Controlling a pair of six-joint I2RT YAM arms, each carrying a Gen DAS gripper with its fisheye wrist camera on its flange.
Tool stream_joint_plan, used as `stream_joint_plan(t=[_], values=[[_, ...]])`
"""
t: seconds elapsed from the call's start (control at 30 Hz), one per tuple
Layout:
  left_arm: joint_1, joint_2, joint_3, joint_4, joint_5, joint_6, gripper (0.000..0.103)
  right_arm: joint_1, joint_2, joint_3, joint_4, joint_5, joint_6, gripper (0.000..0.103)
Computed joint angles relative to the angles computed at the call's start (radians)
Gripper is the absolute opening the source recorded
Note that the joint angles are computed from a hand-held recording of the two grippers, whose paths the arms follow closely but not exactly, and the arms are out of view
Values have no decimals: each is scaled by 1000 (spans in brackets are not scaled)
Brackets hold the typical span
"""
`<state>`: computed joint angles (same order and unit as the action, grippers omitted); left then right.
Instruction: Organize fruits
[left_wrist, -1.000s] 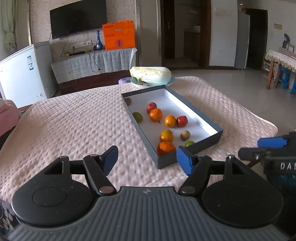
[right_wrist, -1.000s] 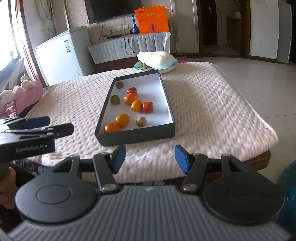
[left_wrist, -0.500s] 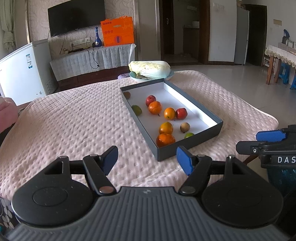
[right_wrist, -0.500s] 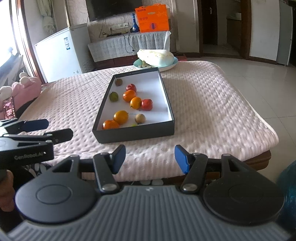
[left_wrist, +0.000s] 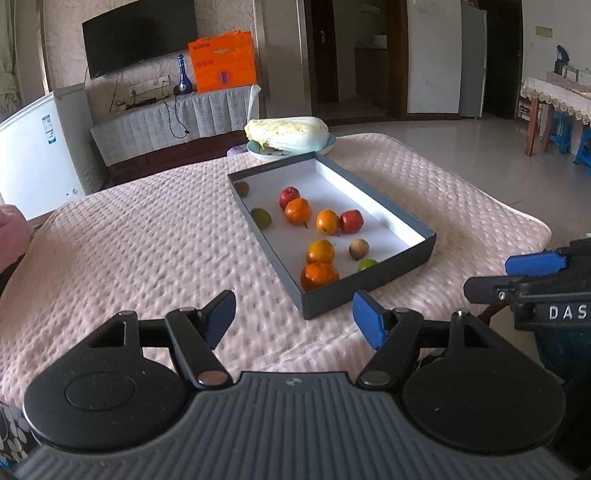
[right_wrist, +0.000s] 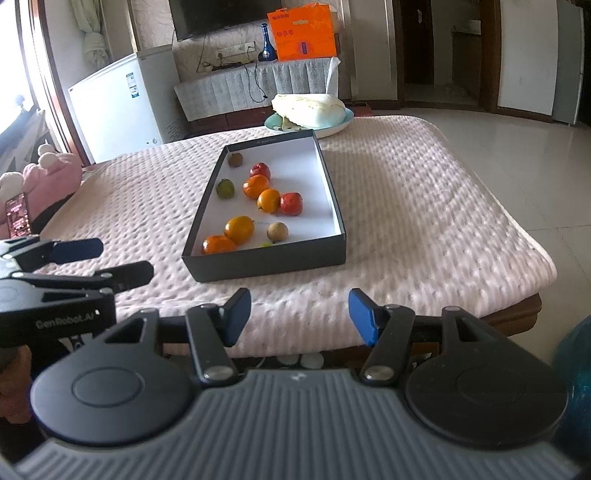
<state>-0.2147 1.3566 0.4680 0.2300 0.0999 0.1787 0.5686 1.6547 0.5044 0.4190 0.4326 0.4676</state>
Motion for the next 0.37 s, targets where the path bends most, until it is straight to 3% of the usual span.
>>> stream_joint_plan(t=[0.37], values=[[-22, -7, -3, 29, -26, -3, 75, 1, -4, -10, 16, 2, 3, 61]])
